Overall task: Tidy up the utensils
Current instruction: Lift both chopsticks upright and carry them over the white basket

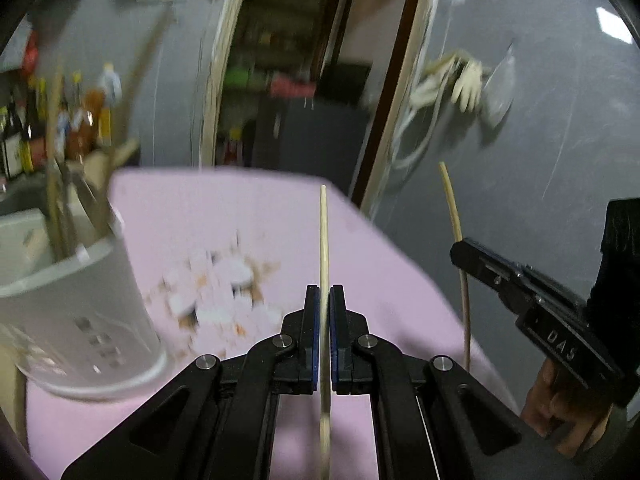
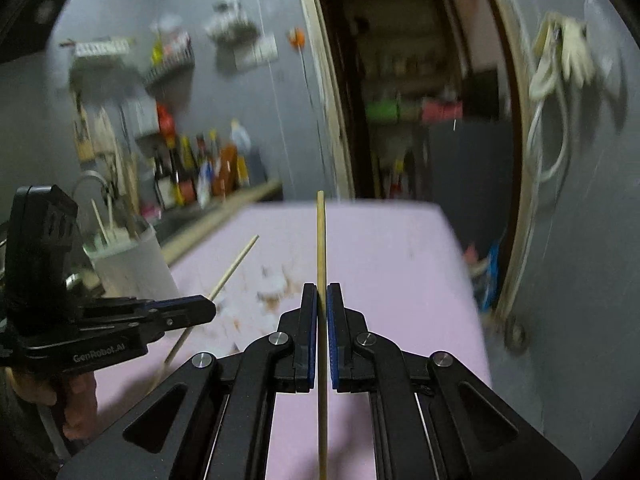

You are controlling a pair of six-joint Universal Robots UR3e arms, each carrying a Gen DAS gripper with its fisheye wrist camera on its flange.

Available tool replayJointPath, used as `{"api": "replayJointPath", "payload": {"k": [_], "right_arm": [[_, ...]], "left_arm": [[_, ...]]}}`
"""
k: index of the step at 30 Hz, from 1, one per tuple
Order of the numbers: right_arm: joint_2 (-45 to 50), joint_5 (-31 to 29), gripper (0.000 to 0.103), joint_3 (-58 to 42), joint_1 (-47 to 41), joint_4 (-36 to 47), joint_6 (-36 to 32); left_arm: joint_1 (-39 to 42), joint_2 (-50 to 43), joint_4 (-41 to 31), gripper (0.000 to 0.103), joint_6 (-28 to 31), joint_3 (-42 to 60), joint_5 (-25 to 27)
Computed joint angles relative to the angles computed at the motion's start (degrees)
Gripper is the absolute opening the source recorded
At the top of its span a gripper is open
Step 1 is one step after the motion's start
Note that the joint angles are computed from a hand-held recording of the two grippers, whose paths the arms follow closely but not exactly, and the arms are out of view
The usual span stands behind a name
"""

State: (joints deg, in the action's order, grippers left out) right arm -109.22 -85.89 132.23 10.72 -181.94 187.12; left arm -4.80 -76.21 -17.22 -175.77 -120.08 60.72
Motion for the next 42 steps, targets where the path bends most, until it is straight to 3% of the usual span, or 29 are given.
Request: {"api": "replayJointPath", "payload": {"k": [4,8,15,23,27,33,42], "right_arm": [[6.39,-8.12,0.003,-3.99,7.77,-10.46,-0.45],[13.42,-13.12,0.003,-10.43,13.32,-18.23,-2.32],[22.39,-13.27,0.003,-21.33,17.88,-25.52,-2.99],[33.73,-10.22,0.003,-37.6,21.33,-24.88,-4.7],[38.62,-6.54,0.003,-45.33,21.55,-23.43,-2.56],[48.01,-1.72,0.003,-59.05,22.02,-19.66,-0.8],[55.81,-2.4,0.003,-67.14,22.98,-16.2,-2.11]], "left_arm": [[-0.04,-0.21,12.0,0.002,-3.67,-1.13,0.8],[1.92,0.48,17.9,0.002,-5.83,-0.82,1.19],[12.03,5.27,21.35,0.002,-7.94,-0.58,-4.75],[33.21,12.34,16.32,0.002,-4.41,-0.34,-21.42],[40.81,11.16,19.24,0.002,-6.1,-1.22,-26.45],[46.41,4.18,24.3,0.002,-7.9,0.32,-30.05],[47.39,-4.45,30.31,0.002,-10.56,1.25,-29.75]]}}
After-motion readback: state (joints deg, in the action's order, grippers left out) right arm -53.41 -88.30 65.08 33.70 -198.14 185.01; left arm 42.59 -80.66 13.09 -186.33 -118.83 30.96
